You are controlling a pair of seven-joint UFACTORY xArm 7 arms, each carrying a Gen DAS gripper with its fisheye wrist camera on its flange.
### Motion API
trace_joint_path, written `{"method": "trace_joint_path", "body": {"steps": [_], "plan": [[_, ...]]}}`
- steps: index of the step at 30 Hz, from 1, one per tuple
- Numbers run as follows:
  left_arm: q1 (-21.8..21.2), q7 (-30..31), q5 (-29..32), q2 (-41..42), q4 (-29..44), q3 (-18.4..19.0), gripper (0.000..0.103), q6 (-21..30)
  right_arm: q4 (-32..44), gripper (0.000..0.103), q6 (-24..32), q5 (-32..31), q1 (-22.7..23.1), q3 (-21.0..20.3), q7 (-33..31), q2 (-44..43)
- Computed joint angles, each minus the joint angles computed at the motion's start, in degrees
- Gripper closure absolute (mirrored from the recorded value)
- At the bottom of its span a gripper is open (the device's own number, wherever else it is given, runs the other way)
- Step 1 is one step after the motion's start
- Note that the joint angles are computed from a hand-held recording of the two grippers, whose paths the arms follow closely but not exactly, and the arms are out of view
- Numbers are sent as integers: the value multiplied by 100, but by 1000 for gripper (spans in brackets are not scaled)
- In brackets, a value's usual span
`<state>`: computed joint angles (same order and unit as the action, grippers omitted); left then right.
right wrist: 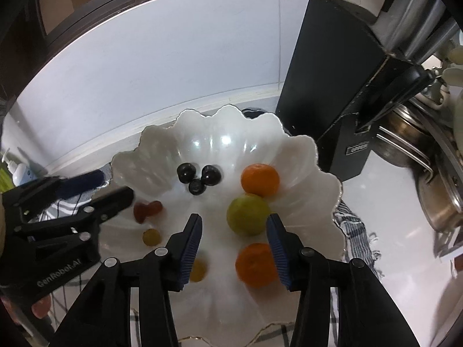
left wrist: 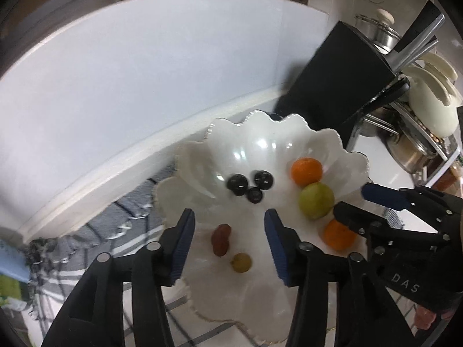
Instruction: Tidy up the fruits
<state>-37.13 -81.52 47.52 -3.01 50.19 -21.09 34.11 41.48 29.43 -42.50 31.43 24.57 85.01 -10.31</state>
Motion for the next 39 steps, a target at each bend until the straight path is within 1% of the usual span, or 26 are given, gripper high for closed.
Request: {"method": "trace_joint_path", "body": {"steps": [2,4,6,8,10,11,17,22,25,28,30,35,37,39], "plan": [[-24,-136,64,-165,-71,-56,41,193,-6,55,155,-61,17,72,115,-73],[-50,-310,150,-356,-131,-181,37,529,-10,52,312,-57,76,147,156,-155],[-88,-425,199,-540,-175,-343,34,947,-4,39,547,-115,132,264,217,-244],[-133,-556,255,-705,-220,-519,29,1363,43,36,918,-297,188,448,415,-318],[-172,-702,286,-873,-300,-657,27,1621,89,32,1259,-435,295,625,653,-391],[-188,-746,274,-954,-346,-706,27,1684,84,29,1324,-452,347,658,754,-432],[-288,-939,75,-1547,-661,-1094,25,1943,34,27,1735,-408,628,982,1400,-769],[-324,-1015,-79,-2000,-806,-1500,24,2237,98,27,2239,-318,814,1319,1812,-962],[-334,-1060,-130,-2197,-817,-1786,21,2456,177,27,2567,-282,924,1536,2048,-1038],[-374,-1105,-246,-2374,-794,-2048,20,2666,243,27,2894,-225,1050,1727,2204,-1132],[-394,-1171,-343,-2476,-765,-2222,18,2801,248,27,2997,-155,1144,1796,2253,-1221],[-394,-1393,-557,-2628,-600,-2753,11,3206,290,27,3416,83,1326,2133,2329,-1530],[-352,-1514,-644,-2625,-441,-3049,9,3517,355,25,3625,179,1348,2287,2295,-1593],[-355,-1599,-727,-2648,-333,-3259,7,3697,407,21,3844,299,1411,2457,2280,-1725]]}}
